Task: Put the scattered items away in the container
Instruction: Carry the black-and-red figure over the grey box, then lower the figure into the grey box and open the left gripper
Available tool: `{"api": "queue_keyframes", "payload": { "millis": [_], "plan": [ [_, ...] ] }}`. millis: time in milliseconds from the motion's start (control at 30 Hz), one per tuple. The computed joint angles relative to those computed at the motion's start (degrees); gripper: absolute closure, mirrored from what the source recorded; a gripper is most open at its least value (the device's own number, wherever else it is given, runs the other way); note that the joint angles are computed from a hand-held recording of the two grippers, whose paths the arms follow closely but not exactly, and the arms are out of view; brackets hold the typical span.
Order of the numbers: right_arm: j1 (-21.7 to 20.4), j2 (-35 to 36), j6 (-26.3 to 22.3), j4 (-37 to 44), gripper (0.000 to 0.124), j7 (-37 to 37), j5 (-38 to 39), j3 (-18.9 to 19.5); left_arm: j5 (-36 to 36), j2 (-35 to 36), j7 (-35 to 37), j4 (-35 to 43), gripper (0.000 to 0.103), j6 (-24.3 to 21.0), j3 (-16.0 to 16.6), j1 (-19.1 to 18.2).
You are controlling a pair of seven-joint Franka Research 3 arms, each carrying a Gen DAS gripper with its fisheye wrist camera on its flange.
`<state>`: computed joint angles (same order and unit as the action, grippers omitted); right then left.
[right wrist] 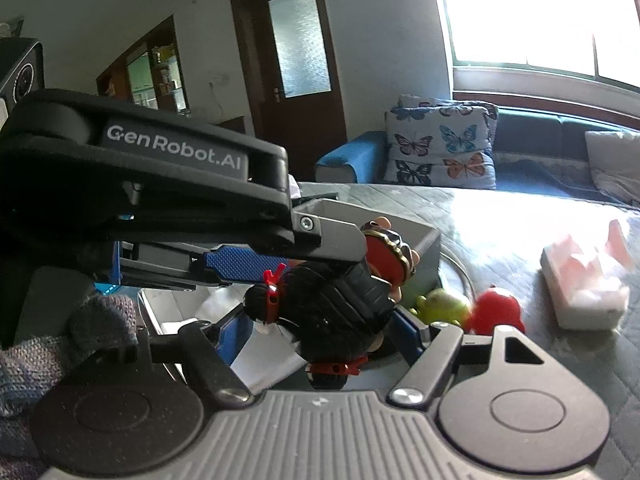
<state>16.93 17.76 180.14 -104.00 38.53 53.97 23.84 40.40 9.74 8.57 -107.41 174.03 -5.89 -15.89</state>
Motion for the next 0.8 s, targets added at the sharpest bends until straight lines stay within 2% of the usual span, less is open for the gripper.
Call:
{"api": "queue_keyframes", "payload": {
  "millis": [133,333,567,800],
  "plan": [
    [1.62,1.26,-0.59,1.9,0.049,1.71,-2.71,-1.16,3.14,-1.02,-3.18,-0.65,0.061,0.04,1.3,-0.18],
    [3.64,3.48,-1.93,4.74,0.049,4.74,-7.78,-2.38,6.11,-2.5,-6.84,-2.27,0.061,0.15,1.39,1.51],
    [5.75,6.11,-4.27,7.7,0.049,9.46,-13.85,-3.74,6.41,-4.11,-8.64,-5.11,0.061,0.0,0.47,4.01],
    [5.91,8.49,-7.82,10.33,0.049,9.97,-17.5,-3.56,4.48,-4.69,-8.15,-6.71,0.062,-1.07,-0.61,5.68]
  ]
}}
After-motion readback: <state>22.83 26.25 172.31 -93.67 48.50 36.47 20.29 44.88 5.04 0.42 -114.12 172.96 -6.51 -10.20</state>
